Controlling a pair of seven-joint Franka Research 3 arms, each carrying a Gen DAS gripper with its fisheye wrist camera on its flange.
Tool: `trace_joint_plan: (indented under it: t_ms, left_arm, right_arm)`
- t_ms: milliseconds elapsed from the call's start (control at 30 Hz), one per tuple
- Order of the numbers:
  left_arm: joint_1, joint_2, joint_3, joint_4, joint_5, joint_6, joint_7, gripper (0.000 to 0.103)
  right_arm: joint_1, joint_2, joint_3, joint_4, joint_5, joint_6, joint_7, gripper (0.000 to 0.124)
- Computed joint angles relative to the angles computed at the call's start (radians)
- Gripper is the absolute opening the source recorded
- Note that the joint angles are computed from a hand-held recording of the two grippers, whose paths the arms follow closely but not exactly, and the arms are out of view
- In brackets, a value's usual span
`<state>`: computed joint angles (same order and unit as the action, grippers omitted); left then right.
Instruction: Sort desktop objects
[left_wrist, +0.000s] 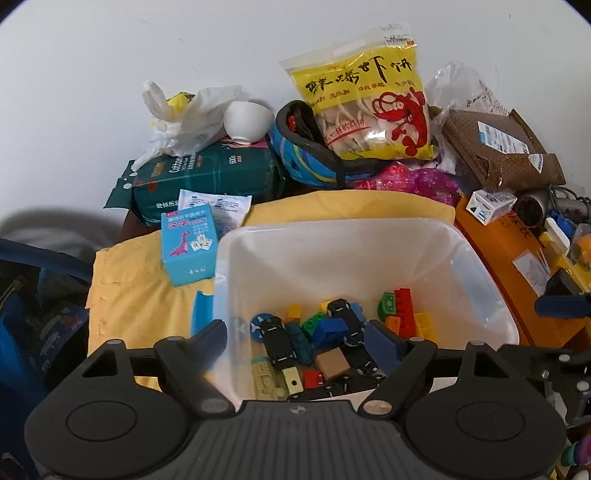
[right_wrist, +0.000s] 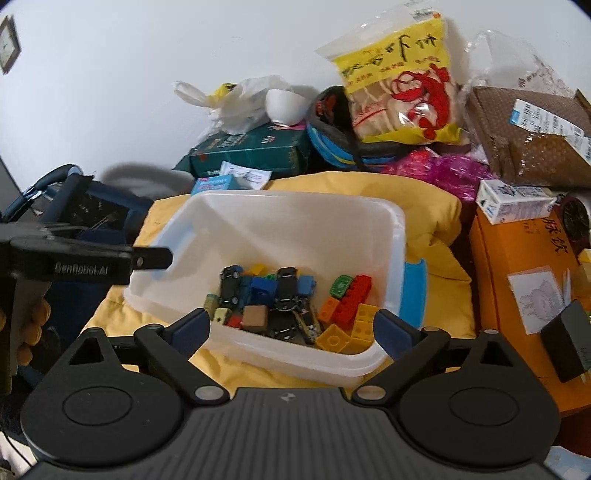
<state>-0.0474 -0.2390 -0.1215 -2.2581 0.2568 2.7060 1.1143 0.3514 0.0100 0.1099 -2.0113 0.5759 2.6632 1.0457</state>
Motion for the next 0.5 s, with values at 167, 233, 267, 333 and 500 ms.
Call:
trace_joint_plan:
  t_ms: [167,233,267,333,500]
  left_arm:
    - [-0.001,0.009,-0.005,0.014,0.000,-0.021,-0.009,0.085]
    - [0.000,0.011,-0.003,0.017,-0.004,-0.029,-0.014,0.085]
    - [0.000,0.013,-0.002,0.019,-0.005,-0.032,-0.016,0.085]
    - [-0.001,0.017,0.000,0.024,-0.008,-0.041,-0.006,0.085]
    - [0.002,0.017,-0.008,0.029,0.020,-0.065,-0.004,0.085]
  right_arm:
    - [-0.001,0.004,-0.002,0.007,-0.025,0.005,0.017,0.098]
    - [-0.002,0.005,-0.002,0.007,-0.030,0.006,0.022,0.099]
    - [-0.003,0.006,-0.002,0.007,-0.036,0.008,0.028,0.099]
    - [-0.003,0.009,-0.003,0.009,-0.047,0.010,0.040,0.099]
    - [-0.004,0.021,-0.003,0.019,-0.071,0.013,0.073,0.099]
